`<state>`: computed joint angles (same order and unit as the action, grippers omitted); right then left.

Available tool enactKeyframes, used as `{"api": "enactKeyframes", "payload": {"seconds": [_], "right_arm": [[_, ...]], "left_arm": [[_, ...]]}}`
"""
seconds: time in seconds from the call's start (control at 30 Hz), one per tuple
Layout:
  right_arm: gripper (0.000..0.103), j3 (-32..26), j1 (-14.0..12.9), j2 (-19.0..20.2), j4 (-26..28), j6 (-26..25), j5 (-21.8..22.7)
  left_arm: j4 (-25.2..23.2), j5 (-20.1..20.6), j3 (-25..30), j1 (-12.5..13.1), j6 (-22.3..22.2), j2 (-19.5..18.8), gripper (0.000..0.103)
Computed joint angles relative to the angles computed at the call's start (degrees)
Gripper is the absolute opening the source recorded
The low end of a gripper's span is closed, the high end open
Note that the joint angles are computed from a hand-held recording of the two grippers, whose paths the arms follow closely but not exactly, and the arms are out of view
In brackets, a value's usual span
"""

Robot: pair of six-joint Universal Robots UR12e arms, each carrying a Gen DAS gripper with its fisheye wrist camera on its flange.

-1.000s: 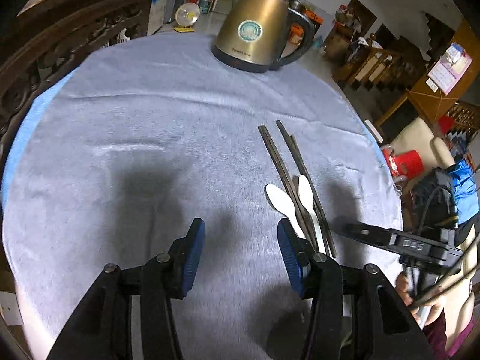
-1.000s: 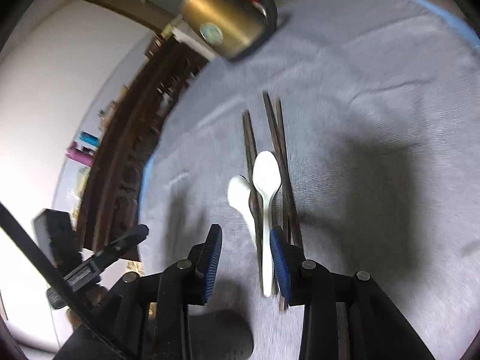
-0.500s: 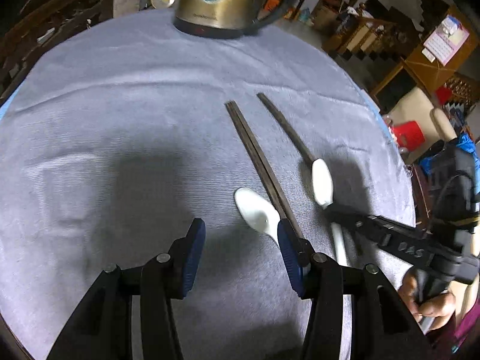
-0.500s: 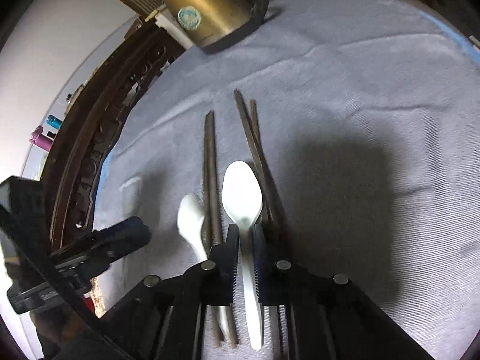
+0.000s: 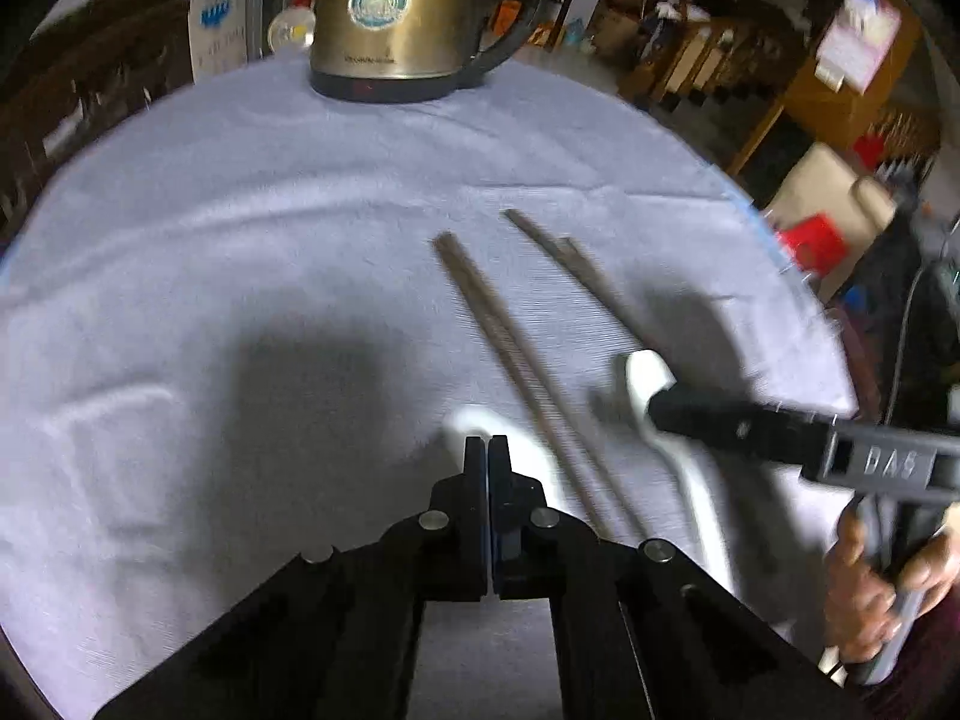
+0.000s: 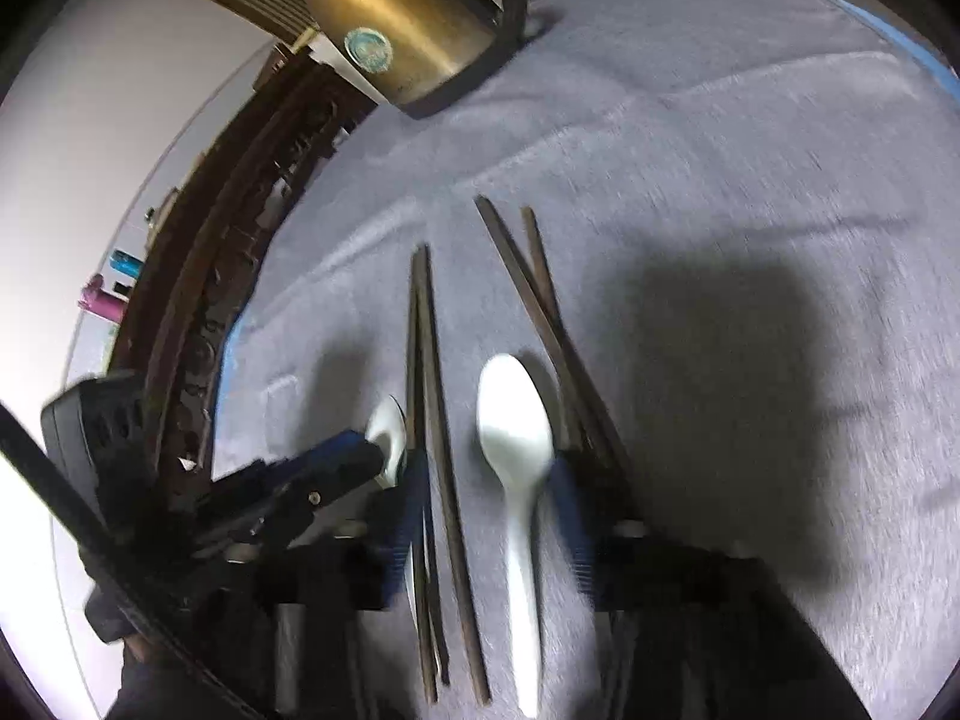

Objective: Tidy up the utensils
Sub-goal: 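Grasp a white spoon with the right tool while the left grasps another spoon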

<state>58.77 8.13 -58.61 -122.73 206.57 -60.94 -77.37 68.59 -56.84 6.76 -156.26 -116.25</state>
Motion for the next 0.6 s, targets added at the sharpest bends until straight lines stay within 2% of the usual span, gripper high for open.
{"api": "enactKeyframes", "payload": {"seconds": [0.07, 0.1, 0.13, 0.17, 0.2, 0.23, 0.27, 0.33, 0.37, 0.4, 0.53, 0.57, 0.6], "right_arm": [[0.053, -1.40, 0.40, 0.83, 0.06, -1.25, -2.04], [0.046, -2.28, 0.61, 1.35, 0.30, -2.48, -2.95], [0.037, -3.55, 0.94, 1.92, 1.56, -4.63, -4.55], [0.013, -4.73, 1.25, 2.43, 3.17, -6.39, -6.01], [0.006, -5.94, 1.38, 2.94, 5.36, -7.79, -6.89], [0.005, -6.10, 1.31, 3.03, 5.61, -7.80, -6.74], [0.003, -5.86, 1.11, 2.90, 5.59, -7.41, -6.08], [0.003, -4.54, 1.09, 2.01, 4.38, -6.91, -7.46], [0.003, -3.28, 0.89, 1.33, 2.88, -6.28, -7.53], [0.003, -1.78, 0.64, 0.58, 0.62, -4.96, -6.96], [0.003, 3.13, -0.17, -2.04, -6.71, -1.16, -5.27], [0.003, 4.50, -0.43, -2.77, -8.23, -0.57, -4.86], [0.003, 5.63, -0.64, -3.41, -9.72, 0.18, -4.46]], "left_arm": [[-1.52, -0.39, 1.31, 0.37, 0.40, -0.76, 0.000], [-1.74, 0.01, 1.62, 0.40, 0.29, -0.95, 0.000], [-2.15, 0.35, 2.00, 0.47, 0.14, -1.14, 0.000], [-3.69, 0.00, 2.75, 0.68, -0.12, -1.43, 0.000], [-5.84, -1.37, 3.69, 0.93, -0.64, -1.81, 0.000], [-7.49, -2.78, 4.21, 1.28, -0.99, -1.90, 0.000], [-9.32, -4.72, 4.77, 1.65, -1.56, -2.01, 0.005], [-10.70, -6.11, 5.10, 1.79, -2.69, -2.09, 0.036], [-9.76, -5.67, 4.53, 1.65, -3.44, -1.76, 0.052], [-8.65, -5.04, 3.93, 1.38, -3.95, -1.51, 0.055], [-6.71, -1.28, 2.94, -0.18, -3.74, -1.38, 0.055], [-3.95, 0.59, 1.49, -0.68, -3.48, -0.79, 0.052], [-2.78, 1.04, 0.76, -0.73, -2.51, -0.34, 0.040]]}}
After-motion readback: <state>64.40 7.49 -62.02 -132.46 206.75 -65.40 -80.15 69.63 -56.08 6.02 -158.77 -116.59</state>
